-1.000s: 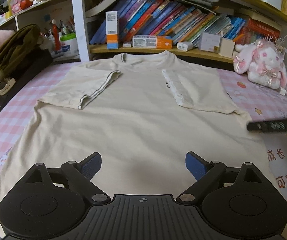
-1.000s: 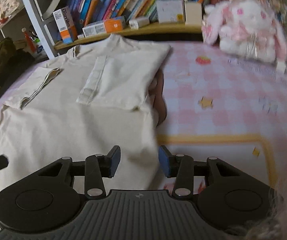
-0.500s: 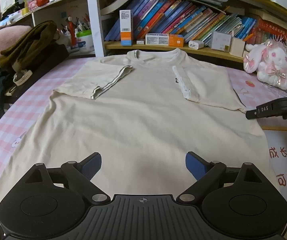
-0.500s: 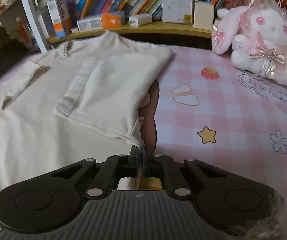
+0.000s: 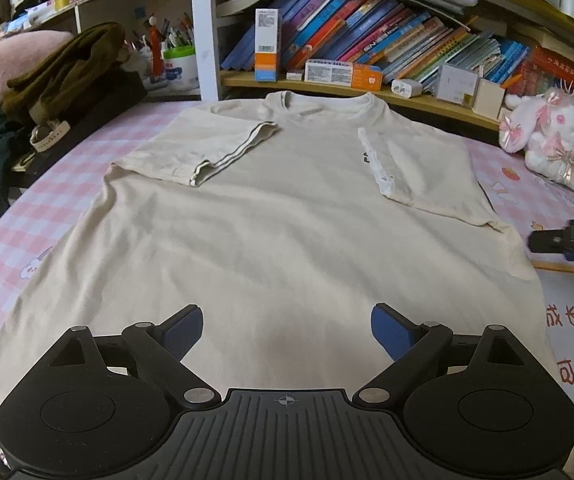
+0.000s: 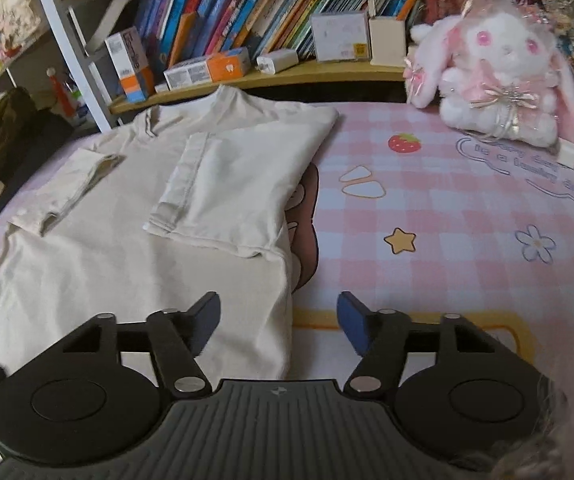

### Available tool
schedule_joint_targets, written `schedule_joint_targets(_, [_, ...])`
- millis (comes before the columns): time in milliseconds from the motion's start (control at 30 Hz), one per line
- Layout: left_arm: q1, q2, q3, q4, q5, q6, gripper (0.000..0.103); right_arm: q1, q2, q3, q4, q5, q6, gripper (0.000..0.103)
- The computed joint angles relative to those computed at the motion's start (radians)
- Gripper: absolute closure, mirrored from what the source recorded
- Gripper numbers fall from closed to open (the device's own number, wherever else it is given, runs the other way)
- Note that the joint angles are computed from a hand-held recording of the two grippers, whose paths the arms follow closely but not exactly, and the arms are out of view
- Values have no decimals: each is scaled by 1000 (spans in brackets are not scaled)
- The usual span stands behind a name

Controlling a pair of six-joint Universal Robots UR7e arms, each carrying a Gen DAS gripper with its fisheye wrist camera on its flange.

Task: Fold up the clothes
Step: 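Pinch the newly folded side panel with the right tool, straighten it, release, then move both tools down to the shirt hem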

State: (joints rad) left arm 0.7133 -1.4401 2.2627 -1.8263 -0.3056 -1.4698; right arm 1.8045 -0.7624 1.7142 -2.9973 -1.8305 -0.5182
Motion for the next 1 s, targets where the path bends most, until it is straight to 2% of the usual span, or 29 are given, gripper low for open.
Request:
schedule_joint_targets(67, [3,-13,15,-52,6,56,10,8,-27,37,-21,-4,20,24])
schedule_joint_targets(167, [7,-34,40,-145,17,154,10,21,-59,99,-72,-18,37,18])
schedule_joint_targets(300, [2,-72,82,-262,24,286,10,44,-78,175,-142,-74,62,17])
schedule_joint_targets(500, [-23,-190,144,-260,38,353,10,85,-82,244,-208,-127,123,16])
schedule_joint_targets(767, [-91,-433,216,-32,20,289,10,168,-59,325,-332,-189,190,15])
schedule_joint_targets(1000, [-186,-691,237,333,-68,163,10,254,-37,431,-453,-275,286,15])
